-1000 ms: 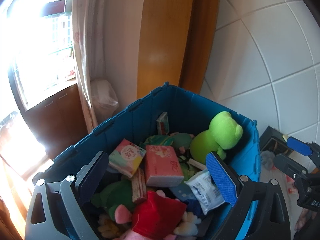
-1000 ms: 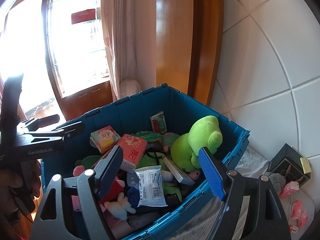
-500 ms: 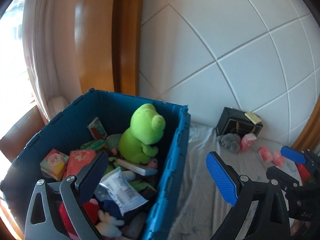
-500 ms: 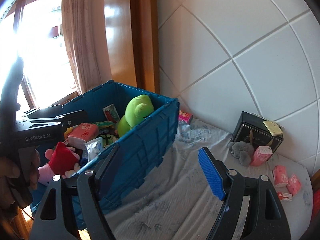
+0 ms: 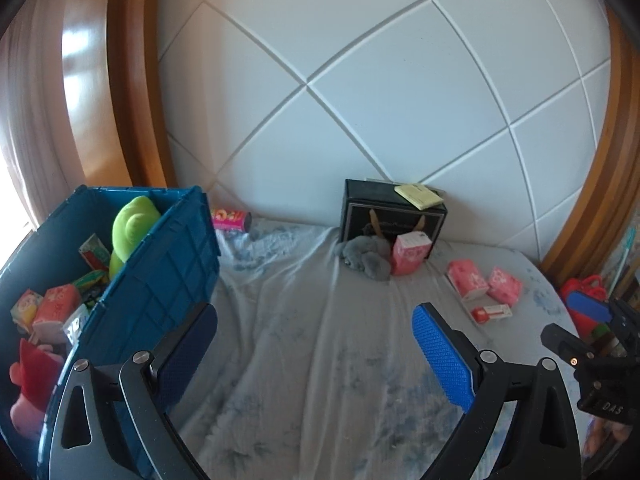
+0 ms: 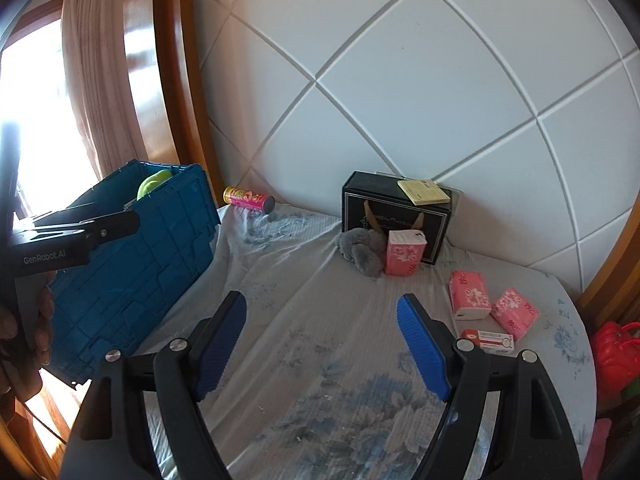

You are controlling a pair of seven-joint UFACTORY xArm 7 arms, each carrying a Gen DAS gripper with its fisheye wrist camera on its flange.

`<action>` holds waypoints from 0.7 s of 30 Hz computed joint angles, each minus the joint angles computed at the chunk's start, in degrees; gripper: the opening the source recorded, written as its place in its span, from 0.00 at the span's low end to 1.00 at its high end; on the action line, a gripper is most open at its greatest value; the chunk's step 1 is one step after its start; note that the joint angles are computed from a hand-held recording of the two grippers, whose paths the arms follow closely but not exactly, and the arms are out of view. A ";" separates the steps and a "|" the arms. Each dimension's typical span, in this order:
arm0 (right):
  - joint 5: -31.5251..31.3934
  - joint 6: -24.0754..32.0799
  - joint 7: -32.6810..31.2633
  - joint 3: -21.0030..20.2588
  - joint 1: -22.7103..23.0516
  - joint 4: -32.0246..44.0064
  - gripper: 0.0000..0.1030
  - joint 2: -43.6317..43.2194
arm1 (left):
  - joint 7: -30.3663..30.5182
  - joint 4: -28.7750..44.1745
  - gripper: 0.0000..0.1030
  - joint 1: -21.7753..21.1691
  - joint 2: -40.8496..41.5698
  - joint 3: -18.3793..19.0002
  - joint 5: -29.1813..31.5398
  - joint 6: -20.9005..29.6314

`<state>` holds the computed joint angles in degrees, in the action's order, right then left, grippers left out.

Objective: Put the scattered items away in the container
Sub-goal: 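Move both tools back toward the pink tissue packs on the bed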

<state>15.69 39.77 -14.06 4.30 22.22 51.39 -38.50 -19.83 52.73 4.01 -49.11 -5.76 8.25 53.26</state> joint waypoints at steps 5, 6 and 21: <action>0.45 1.97 -6.15 -6.42 -1.72 -1.84 0.75 -1.11 | -5.73 2.22 0.96 -0.21 4.39 -5.63 0.61 -0.25; 0.68 2.05 -7.24 -7.41 -2.39 -2.11 0.75 -0.97 | -6.66 2.76 0.96 -0.48 5.54 -6.49 1.00 -0.33; 8.33 -11.63 -22.25 -11.92 -8.83 0.52 0.75 20.47 | -9.55 8.50 0.96 -5.85 32.24 -6.86 11.22 -20.64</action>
